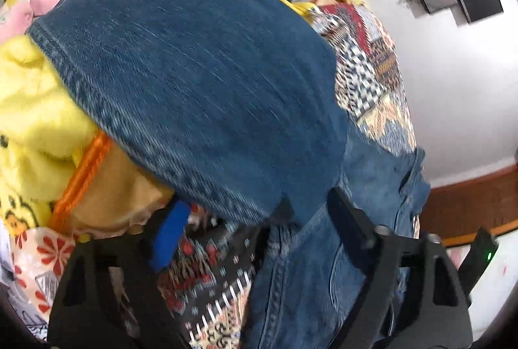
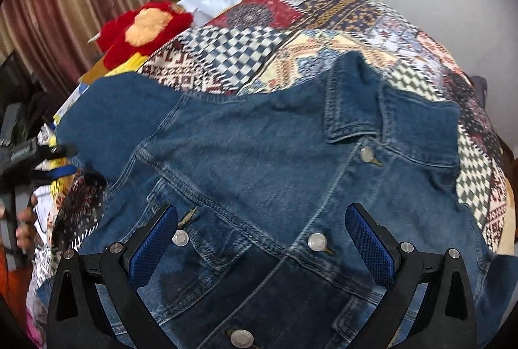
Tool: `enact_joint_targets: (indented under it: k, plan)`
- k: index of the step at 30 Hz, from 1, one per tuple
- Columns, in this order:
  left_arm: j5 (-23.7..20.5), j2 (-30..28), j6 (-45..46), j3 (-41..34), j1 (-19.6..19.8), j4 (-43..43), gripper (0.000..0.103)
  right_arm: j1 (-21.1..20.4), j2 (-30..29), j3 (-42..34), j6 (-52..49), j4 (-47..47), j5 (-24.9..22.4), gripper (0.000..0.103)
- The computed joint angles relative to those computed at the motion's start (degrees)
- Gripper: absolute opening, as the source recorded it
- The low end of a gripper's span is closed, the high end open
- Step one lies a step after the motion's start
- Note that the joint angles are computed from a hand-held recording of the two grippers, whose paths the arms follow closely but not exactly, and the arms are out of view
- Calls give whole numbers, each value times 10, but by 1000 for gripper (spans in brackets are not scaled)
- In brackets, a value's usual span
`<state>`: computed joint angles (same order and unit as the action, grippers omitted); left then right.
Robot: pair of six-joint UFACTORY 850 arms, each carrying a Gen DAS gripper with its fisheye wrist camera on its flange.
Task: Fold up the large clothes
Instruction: 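Grasp the jacket sleeve with the left gripper and lift it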
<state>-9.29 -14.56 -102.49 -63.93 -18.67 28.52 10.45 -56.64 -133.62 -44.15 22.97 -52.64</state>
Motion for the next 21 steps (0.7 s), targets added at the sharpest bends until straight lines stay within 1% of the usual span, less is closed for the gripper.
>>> enact_joint_targets:
  k: [1,2,3,4,5,6,7,8,9,10,11,12,13,14,15,16,17,19,21]
  plan:
    - [1,-1,-42,2,3,42,72,0,2,3,-1,-1,-2,103]
    - [-5,-2,-79,1,5,79,64,1,1,3,-2,-3,-2,103]
    - [-10,-4,-93,-2,6,93,59,1,2,6,-2,-4,-1,103]
    - [-19,-4,-98,-4,6,101,56,1,4,10,-1,-6,1,103]
    - [-29,-5,-99,-6,6,103,49,1,3,8,1,-7,-1,103]
    - [-49,-9,-88,-14,3,91,42,1,1,6,4,-9,-3,103]
    - [-65,-13,-84,-21,0,91,37,0,0,4,6,-9,-5,103]
    - [-82,-11,-93,-23,-5,108,28,0,-1,2,8,-9,-7,103]
    - [-115,-11,-94,-34,-16,127,19,-1,-2,-1,9,-7,-9,103]
    - [-148,-11,-92,-45,-26,144,18,-2,-1,-1,10,-5,-10,103]
    - [-171,-7,-95,-47,-34,164,17,-4,-2,-3,11,-3,-12,103]
    - [-212,-9,-92,-66,-48,193,16,-5,0,-3,11,-1,-13,103]
    - [-235,-12,-87,-77,-55,207,16,-6,4,1,9,3,-12,103]
    - [-270,-17,-73,-100,-66,227,15,-7,9,6,6,6,-7,103]
    - [-292,-22,-59,-119,-73,239,14,-9,16,15,3,10,-1,103]
    - [-301,-27,-49,-132,-76,247,14,-11,22,22,-1,15,4,103]
    - [-300,-31,-38,-147,-78,258,12,-14,31,31,-8,23,11,103]
    - [-283,-39,-20,-174,-83,273,10,-19,46,47,-15,36,23,103]
    - [-254,-56,14,-206,-90,280,8,-26,60,57,-23,53,31,103]
